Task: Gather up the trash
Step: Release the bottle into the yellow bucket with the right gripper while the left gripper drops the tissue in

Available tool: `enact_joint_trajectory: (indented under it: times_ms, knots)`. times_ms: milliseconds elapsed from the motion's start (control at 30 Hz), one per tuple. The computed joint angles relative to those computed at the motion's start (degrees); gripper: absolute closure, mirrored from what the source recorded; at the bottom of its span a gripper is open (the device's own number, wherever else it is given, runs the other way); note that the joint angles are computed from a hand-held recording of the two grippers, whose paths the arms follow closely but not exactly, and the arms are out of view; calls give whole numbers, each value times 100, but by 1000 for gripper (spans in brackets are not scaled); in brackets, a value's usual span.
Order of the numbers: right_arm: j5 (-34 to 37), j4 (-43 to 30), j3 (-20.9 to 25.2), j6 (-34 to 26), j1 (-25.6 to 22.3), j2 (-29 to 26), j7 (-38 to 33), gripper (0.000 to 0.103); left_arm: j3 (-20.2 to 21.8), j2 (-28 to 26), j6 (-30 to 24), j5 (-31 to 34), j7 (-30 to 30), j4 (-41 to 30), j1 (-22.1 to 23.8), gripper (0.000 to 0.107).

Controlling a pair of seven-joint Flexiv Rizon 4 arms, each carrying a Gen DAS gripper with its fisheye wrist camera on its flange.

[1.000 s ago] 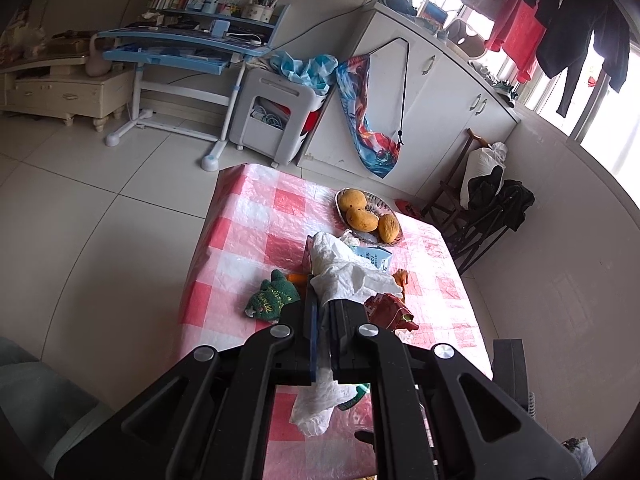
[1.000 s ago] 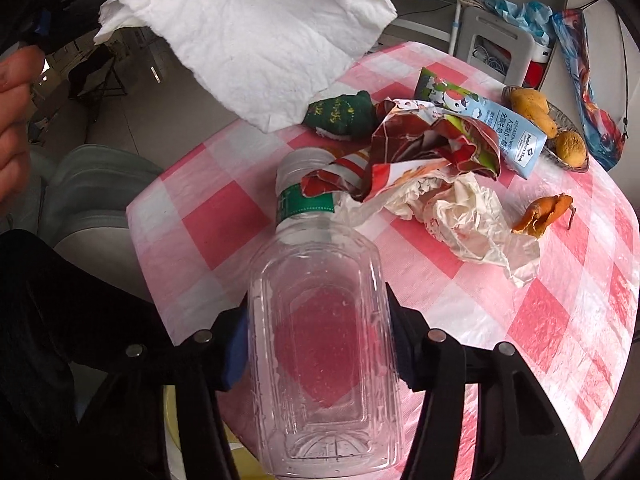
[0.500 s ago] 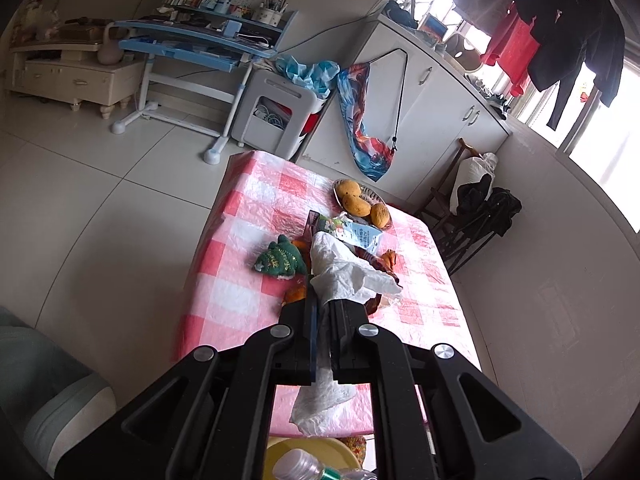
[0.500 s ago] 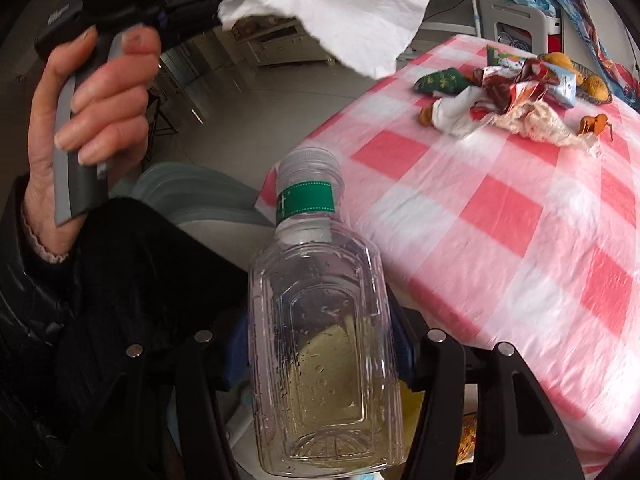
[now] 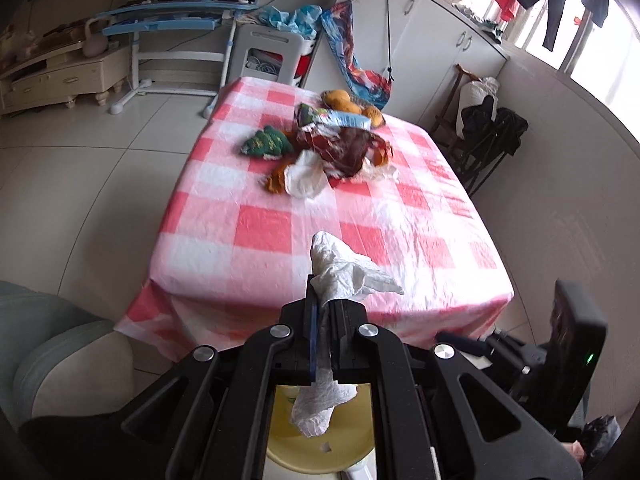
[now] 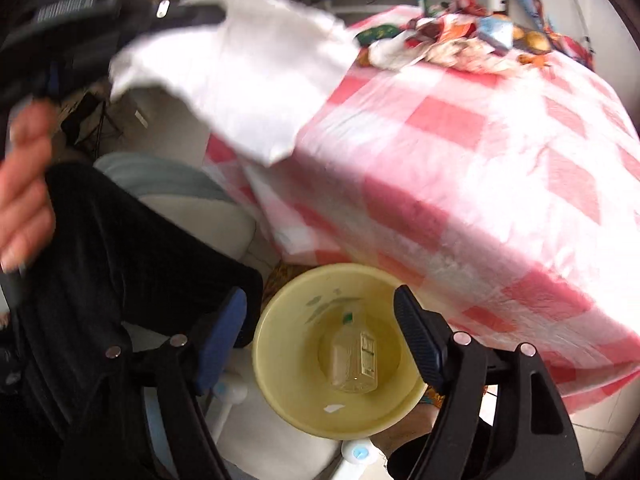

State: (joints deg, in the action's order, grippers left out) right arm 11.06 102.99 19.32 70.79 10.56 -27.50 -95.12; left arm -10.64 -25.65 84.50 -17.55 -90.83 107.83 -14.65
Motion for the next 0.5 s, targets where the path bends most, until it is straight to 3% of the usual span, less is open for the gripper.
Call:
enact_joint_trajectory:
  times_ms: [100, 200, 300, 367, 433, 500]
  knots:
    - [21, 446, -456, 1101, 288, 222, 782, 23, 429, -30, -538, 398, -219, -102, -468, 102]
    - [-241, 882, -1147, 1975, 778, 410, 1663, 23, 503, -41, -1133, 690, -239, -149, -636, 102]
    - [-518, 1169, -1912, 2513, 1355, 497, 2238, 22, 573, -61, -1803, 1070, -143, -293, -785, 101]
    - [-629, 1261, -2183, 2712, 1535, 486, 2437, 22, 580, -66, -2081, 1260, -76, -381, -835, 96]
    - [-732, 1283, -2186, 2721, 1437, 503, 2514, 21, 607, -54, -2126, 1391, -106, -400, -872, 73]
    - [-898, 1353, -2405, 2812, 1575, 458, 2727, 19, 697, -29, -1950, 1528, -305, -390, -925, 58]
